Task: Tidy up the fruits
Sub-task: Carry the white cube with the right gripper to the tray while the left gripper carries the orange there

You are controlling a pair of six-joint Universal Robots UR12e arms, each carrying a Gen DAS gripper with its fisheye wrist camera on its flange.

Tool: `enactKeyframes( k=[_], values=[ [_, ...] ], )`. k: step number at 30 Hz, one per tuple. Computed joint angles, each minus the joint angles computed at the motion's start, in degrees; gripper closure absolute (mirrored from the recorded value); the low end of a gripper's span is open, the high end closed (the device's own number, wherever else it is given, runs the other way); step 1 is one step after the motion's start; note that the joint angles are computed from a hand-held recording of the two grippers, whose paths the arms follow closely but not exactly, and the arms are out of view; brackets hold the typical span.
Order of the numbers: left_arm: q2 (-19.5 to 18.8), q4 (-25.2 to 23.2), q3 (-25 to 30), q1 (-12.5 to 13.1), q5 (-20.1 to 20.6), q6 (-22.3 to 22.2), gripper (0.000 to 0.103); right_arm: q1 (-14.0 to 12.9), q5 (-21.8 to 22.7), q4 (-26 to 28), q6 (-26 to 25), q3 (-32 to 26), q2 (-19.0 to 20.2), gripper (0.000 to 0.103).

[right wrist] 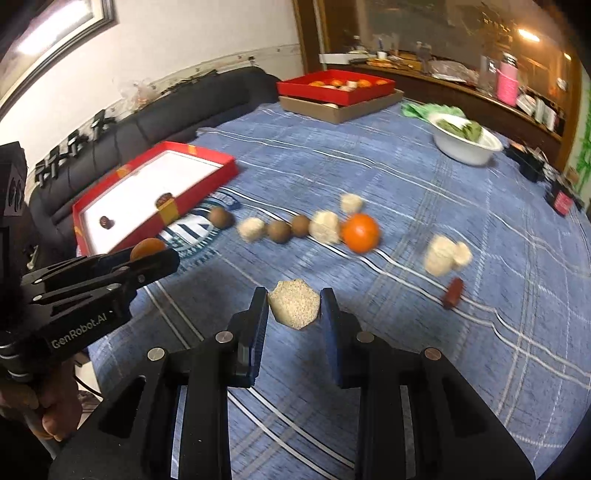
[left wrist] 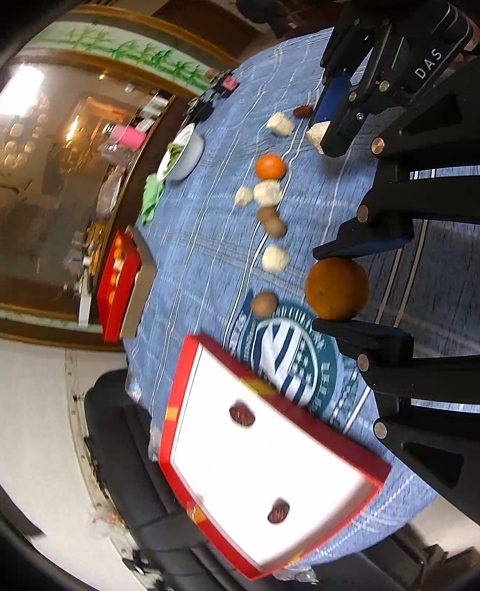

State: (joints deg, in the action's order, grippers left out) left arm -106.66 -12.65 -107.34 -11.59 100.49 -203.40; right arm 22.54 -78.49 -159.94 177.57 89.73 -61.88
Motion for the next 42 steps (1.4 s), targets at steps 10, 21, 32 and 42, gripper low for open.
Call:
enactKeyframes(
  k=[10,21,32,42],
  values=[
    [1.70,-0.44,-1.88,2.60,3.29,-3.32,0.073,2.67,2.65,1.07,-3.03,-5.73,2.94,0.075],
    [3.34,-0.90,-3.35,4.67,6.29,-5.46,0.073,5.40,3.64,1.71,-4.71,-11.71,6.11,0.075],
    [3.50,-1.95,-3.34,6.80,8.69,-6.66,0.073,7.30,3.47,4.58,-6.49,-17.61,9.25,0.075],
    [3.10,-3.36,-2.59,8.75,9.49,-7.78,0.073,8.64,3.79,8.90,-7.28,-23.37,12.66,0.075]
  ],
)
